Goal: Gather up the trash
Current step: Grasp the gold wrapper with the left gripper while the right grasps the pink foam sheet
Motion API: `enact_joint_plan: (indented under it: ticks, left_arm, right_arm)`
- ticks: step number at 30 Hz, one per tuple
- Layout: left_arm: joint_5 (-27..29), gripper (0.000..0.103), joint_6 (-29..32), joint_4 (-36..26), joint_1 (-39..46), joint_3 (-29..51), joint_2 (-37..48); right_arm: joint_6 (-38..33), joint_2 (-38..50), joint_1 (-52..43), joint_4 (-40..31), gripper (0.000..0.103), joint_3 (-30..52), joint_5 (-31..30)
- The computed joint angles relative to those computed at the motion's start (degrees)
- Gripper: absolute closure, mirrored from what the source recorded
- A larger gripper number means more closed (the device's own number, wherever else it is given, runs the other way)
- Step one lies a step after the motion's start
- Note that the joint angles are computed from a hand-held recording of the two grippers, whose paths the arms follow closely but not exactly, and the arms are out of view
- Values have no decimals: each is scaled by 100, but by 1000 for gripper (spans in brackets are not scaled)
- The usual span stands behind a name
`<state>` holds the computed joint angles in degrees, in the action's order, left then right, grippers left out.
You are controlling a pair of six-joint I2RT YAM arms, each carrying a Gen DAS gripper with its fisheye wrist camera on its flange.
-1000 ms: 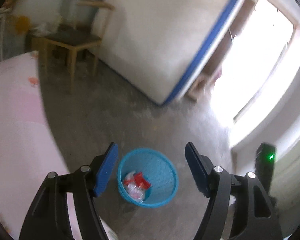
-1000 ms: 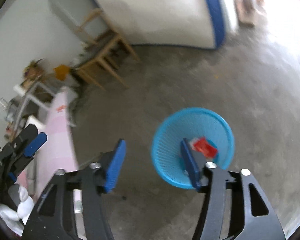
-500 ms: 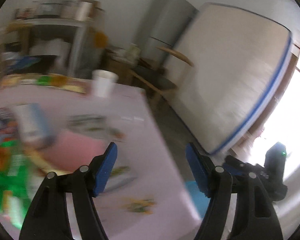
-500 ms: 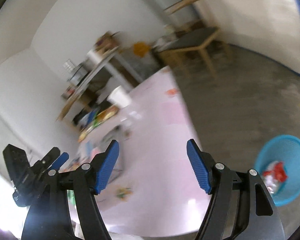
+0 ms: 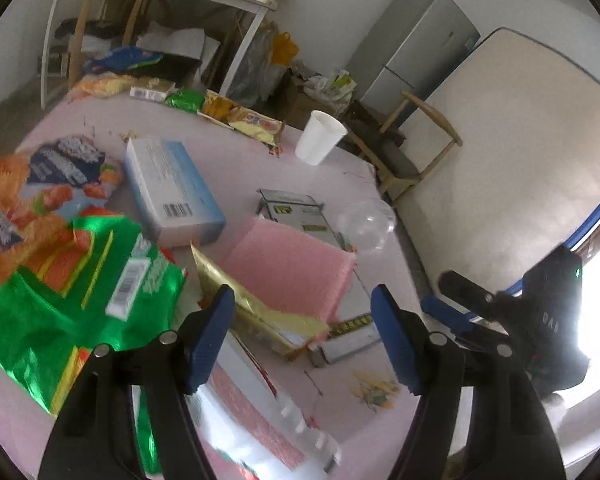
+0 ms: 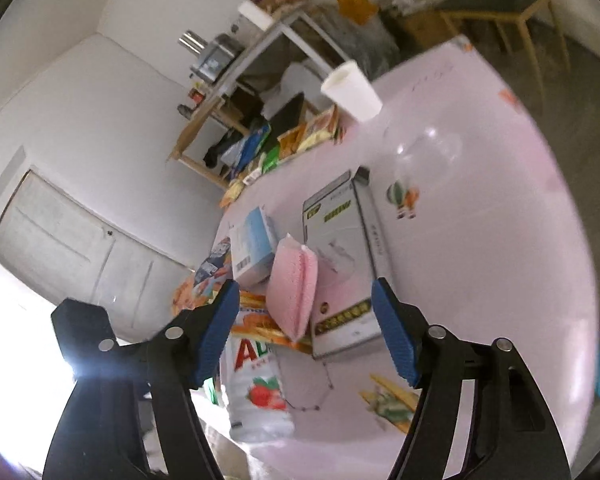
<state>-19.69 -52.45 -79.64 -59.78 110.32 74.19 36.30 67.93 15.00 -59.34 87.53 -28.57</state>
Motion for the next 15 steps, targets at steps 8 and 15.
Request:
enact_joint_plan:
  ticks: [8,15]
  left_arm:
    - [546,44,163,16,792,-289,85]
    - [807,72,80,15,1149,-544,-52]
  right_arm:
    - [324,831,612,57,49,453,395]
    - [288,1125,891,-29,67,615,439]
